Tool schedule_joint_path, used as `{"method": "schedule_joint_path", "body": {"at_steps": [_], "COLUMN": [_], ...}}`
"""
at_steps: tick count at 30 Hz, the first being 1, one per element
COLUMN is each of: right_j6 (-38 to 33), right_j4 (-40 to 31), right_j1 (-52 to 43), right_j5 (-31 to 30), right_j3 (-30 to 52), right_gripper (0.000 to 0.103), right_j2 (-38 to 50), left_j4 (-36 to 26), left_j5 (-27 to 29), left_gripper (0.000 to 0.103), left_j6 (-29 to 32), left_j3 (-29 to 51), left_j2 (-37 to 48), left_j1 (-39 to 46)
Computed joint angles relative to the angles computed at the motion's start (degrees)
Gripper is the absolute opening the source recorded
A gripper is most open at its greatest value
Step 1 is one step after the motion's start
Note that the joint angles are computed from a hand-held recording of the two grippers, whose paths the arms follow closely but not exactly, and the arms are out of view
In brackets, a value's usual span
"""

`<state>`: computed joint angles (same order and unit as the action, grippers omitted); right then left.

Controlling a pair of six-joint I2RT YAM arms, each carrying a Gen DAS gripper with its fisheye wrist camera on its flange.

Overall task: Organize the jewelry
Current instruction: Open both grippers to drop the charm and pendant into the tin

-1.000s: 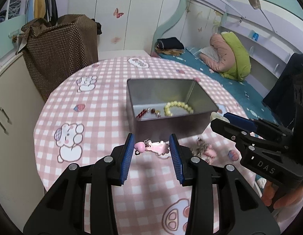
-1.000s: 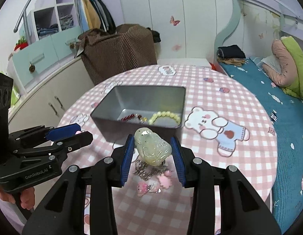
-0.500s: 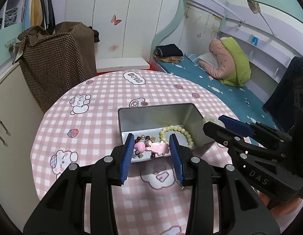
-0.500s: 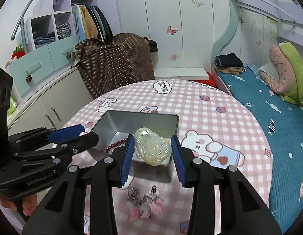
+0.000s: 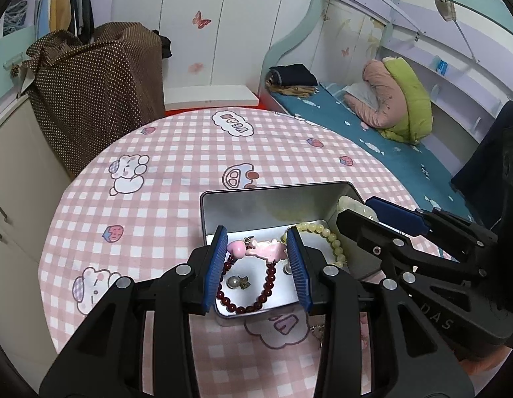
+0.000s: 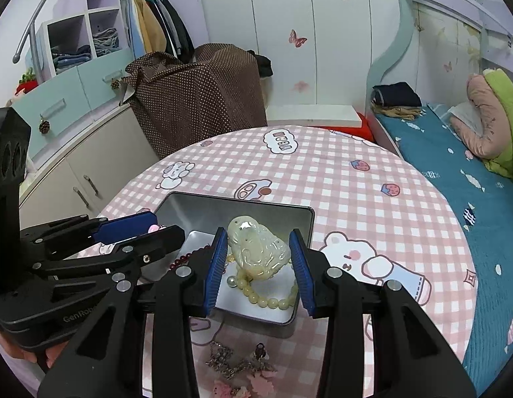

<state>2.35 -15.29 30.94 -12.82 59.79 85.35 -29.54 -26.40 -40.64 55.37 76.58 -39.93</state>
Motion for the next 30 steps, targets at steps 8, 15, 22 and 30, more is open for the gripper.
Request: {"method": "schedule_joint_path", "body": {"at_steps": [8, 15, 22, 30], "right_j6": [-0.69, -1.20, -0.81, -0.39], "right_j4": [-0.94, -1.51, -1.22, -1.59], "right_j1": [0.01, 0.05, -0.59, -2.44], "right_j5": [-0.05, -0.47, 1.36, 1.71], "right_j3": [1.34, 1.58, 0.81, 0.41], "right_gripper": [0.037, 0.038, 0.048, 0.054], "right_j2": [1.30, 1.66, -0.10, -0.97], "left_j4": [0.46, -0.19, -1.02, -1.40], "left_j5": [0.39, 0.49, 0.34, -0.89], "left_gripper": [0.038, 0.039, 0.044, 0.063], "left_j6": [0.23, -0.46, -1.24, -1.06], "left_j3": [0.22, -0.11, 0.11, 1.01], "left_j2": [0.81, 0.43, -0.09, 0.06], "left_j1": [0.65, 0.62, 0.25, -1.33]}}
